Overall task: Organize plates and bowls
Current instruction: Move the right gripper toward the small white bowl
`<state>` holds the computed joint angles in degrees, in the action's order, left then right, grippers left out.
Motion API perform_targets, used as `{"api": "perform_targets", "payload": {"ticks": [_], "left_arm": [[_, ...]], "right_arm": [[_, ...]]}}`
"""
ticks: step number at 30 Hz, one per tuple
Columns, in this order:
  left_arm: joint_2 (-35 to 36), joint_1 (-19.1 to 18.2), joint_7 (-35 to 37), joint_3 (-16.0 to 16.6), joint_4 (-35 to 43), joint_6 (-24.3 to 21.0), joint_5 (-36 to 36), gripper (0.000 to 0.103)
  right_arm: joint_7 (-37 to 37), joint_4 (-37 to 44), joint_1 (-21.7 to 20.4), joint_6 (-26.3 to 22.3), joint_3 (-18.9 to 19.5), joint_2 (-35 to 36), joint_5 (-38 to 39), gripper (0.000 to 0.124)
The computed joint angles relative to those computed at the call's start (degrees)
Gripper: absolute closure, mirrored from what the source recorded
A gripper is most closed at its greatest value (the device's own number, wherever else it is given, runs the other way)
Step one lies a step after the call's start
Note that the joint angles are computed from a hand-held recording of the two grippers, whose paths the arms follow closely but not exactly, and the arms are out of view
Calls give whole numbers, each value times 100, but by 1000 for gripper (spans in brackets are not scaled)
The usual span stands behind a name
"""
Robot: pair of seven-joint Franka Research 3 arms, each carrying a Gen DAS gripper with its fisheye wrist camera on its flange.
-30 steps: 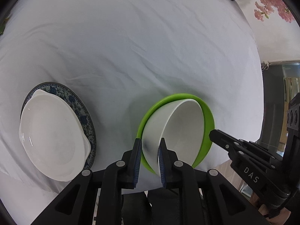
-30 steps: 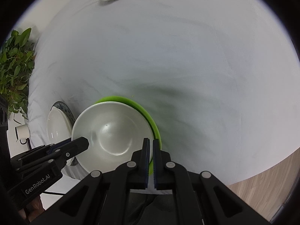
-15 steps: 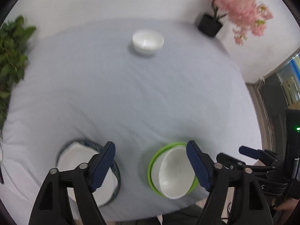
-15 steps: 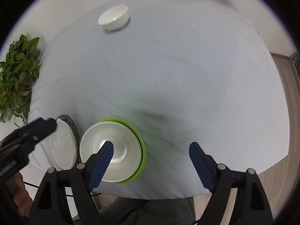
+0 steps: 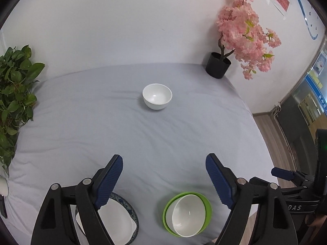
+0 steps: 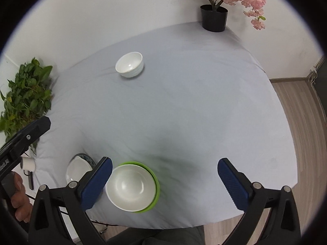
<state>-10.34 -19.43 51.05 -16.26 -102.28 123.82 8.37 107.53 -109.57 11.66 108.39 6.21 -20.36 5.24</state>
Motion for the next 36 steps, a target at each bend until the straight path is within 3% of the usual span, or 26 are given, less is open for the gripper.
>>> {"api": "perform_targets", "payload": {"ticks": [2,3,4,6,8,9,10,11,12,14,17,21,24,29,36], "left_arm": [[15,24,68,39,27,-27,-11,58],[16,33,149,80,15,-31,-99,83],[14,44,227,134,0,-25,-245,93],[-6,103,166,161,-67,94,-282,93],[11,172,29,153,-75,196,-181,88],[100,205,-52,143,38,116,-123,65],[160,233,-127,144,133,5,-86,27],[251,270,-287,119,272,-122,54,12],[315,301,-476,94,353,-131,240,6],[509,327,-549,111,574,-186,350,6],[882,339,-603,140,1010,-407,498,6],[1359,297,-708,178,1562,-670,831,6],[1684,255,-795,235,1924,-969,978,6],[1959,172,-998,317,2176,-1295,1168,6],[1568,188,-1390,331,1535,-1610,1178,6]], "right_arm": [[-63,5,31,112,-66,6,192,22],[-94,31,44,147,-60,39,224,22],[-152,82,53,148,-61,92,228,22],[-292,226,72,119,-82,231,254,22],[-413,329,89,134,-95,339,272,22],[-467,388,95,161,-100,405,273,23],[-511,456,94,200,-105,472,258,26],[-537,477,88,277,-122,490,267,30],[-559,484,80,436,-153,511,328,39],[-613,583,48,665,-201,615,370,46],[-922,825,38,794,-322,898,591,46],[-1398,1311,3,727,-468,1509,1080,34],[-1591,1938,-52,461,-514,2190,1462,24],[-1736,3187,-96,69,-417,3432,1787,23],[-1217,5365,89,-524,-328,5456,1450,23]]}}
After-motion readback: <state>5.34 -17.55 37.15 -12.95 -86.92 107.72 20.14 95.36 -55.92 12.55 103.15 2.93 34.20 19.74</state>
